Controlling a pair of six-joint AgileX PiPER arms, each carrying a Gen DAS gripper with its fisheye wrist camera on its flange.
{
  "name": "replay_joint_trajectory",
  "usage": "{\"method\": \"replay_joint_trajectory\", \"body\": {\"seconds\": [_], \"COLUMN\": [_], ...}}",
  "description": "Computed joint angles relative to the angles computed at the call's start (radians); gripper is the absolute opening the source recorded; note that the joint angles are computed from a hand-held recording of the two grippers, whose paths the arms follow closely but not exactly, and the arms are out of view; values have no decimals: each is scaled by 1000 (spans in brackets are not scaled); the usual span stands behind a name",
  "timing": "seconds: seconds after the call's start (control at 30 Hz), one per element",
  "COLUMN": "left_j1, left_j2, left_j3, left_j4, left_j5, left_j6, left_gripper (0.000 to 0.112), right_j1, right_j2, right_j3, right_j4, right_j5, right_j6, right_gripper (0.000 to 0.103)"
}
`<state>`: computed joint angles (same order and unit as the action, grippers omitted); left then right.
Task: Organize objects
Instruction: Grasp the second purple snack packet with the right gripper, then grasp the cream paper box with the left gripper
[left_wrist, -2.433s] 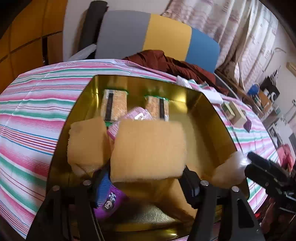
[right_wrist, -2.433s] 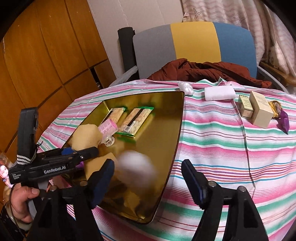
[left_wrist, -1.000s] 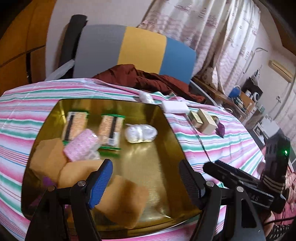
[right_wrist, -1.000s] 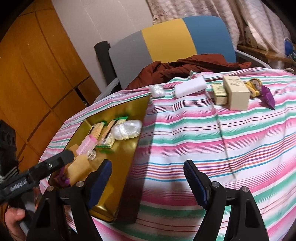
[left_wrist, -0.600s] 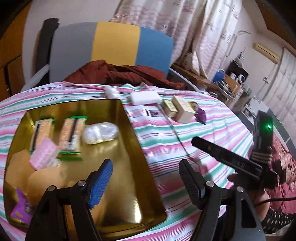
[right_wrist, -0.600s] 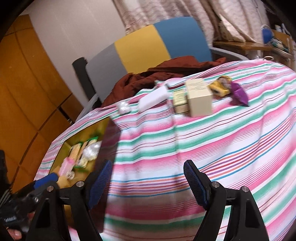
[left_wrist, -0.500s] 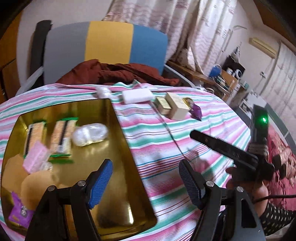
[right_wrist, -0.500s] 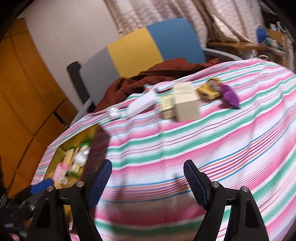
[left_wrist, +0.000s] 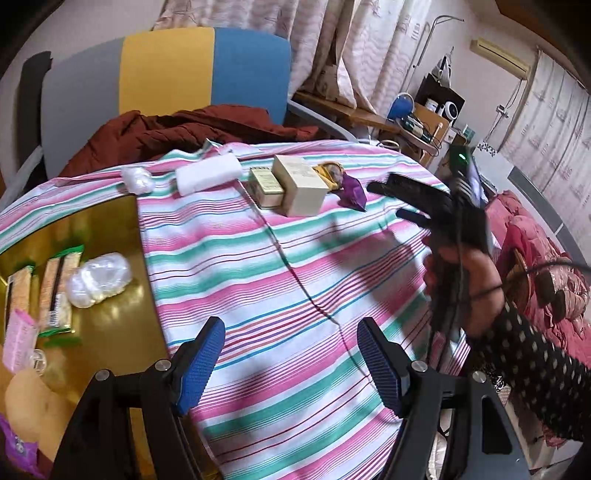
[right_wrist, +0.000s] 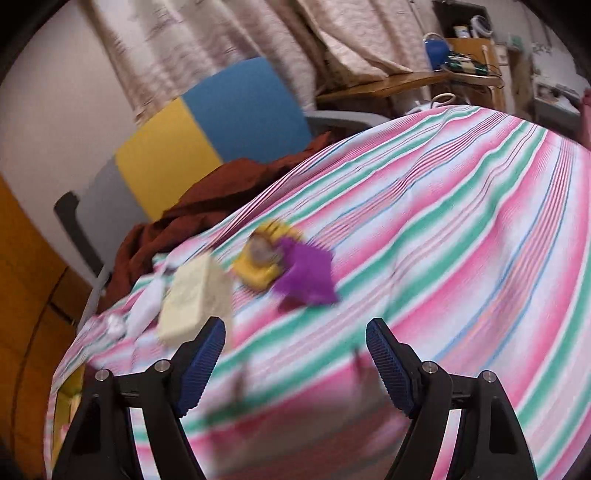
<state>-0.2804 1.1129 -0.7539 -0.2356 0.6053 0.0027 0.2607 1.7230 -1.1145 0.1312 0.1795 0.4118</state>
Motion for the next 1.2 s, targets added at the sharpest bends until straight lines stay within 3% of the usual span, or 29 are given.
{"method": "replay_joint_trajectory", "body": {"seconds": [0.23, 0.43, 0.63, 0.9, 1.2], "left_j1": [-32, -36, -42, -75, -122], "left_j2": [80, 159, 294, 542, 897], "left_j3": [-38, -90, -191, -443, -934], "left_j4": [31, 73, 99, 164, 358], "left_j5": [-16, -22, -45, -52, 117], "left_j6": [-52, -89, -103, -192, -339], "left_gripper": [75, 75, 75, 79, 80], "right_j1": [-32, -29, -46, -27, -13], "right_j2": [202, 327, 299, 190, 181], "right_j3": [-263, -410, -338, -165, -120], "right_j4": [9, -56, 29, -266, -519], "right_j5": [109, 187, 122, 63, 21], "right_j6": [-80, -62, -122, 177, 430], "right_gripper": [69, 46, 41, 41, 41]}}
